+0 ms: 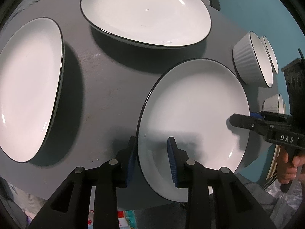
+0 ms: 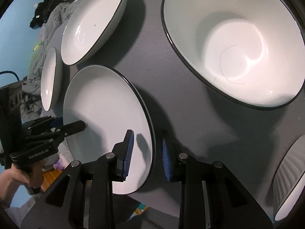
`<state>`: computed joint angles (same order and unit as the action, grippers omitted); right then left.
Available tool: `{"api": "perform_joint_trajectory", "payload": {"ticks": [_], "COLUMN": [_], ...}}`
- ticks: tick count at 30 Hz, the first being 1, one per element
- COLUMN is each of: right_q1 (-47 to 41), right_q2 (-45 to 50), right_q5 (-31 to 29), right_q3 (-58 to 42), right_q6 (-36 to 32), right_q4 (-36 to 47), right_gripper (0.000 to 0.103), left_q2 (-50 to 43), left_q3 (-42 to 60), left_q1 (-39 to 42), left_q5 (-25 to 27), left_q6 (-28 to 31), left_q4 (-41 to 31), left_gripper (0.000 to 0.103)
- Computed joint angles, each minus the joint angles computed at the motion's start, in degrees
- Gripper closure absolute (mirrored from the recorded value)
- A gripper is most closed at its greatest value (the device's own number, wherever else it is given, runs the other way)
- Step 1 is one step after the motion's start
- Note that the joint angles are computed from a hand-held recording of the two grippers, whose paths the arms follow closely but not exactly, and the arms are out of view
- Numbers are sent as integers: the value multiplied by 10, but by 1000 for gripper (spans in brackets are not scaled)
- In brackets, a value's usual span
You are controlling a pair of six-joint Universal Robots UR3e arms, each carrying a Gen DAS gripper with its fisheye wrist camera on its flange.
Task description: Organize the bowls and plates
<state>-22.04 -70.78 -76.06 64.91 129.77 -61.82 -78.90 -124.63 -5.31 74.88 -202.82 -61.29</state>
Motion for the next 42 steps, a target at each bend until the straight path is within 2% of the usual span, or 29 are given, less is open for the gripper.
{"api": "perform_joint_trajectory", "payload": {"ticks": [6, 8, 9, 11, 21, 26, 32, 38, 42], "right_q1": [12, 24, 29, 34, 46, 66, 100, 122, 138], "right_q2": [-8, -32, -38, -48, -39, -30, 4, 68, 136], "right_q5": [-9, -22, -23, -28, -16, -8, 6, 16, 24], "right_q3": [9, 31, 37, 50, 21, -23, -111, -212, -323], "right_q6": [22, 25, 20, 24, 39, 57, 91, 114, 129], "right_q4": [-6, -25, -29, -47, -9, 19, 62, 90, 121], "right_gripper": [78, 87, 87, 86, 89, 89, 89, 89, 89], "left_q2": [-40, -46, -51, -49, 10, 51, 55, -2, -46], "left_q3": [29, 36, 43, 41, 16, 33, 68, 116, 153], "left_q1": [-14, -17, -19, -21, 26, 55, 83, 95, 108], "left_q5": [-2, 0, 5, 6, -6, -5, -4, 5, 12], "left_q6": [-35, -38, -40, -40, -5, 20, 41, 57, 70], "left_q4": [3, -2, -7, -9, -56, -115, -142, -119, -105], "left_gripper": [72, 72, 75, 77, 78, 78, 78, 78, 78]}}
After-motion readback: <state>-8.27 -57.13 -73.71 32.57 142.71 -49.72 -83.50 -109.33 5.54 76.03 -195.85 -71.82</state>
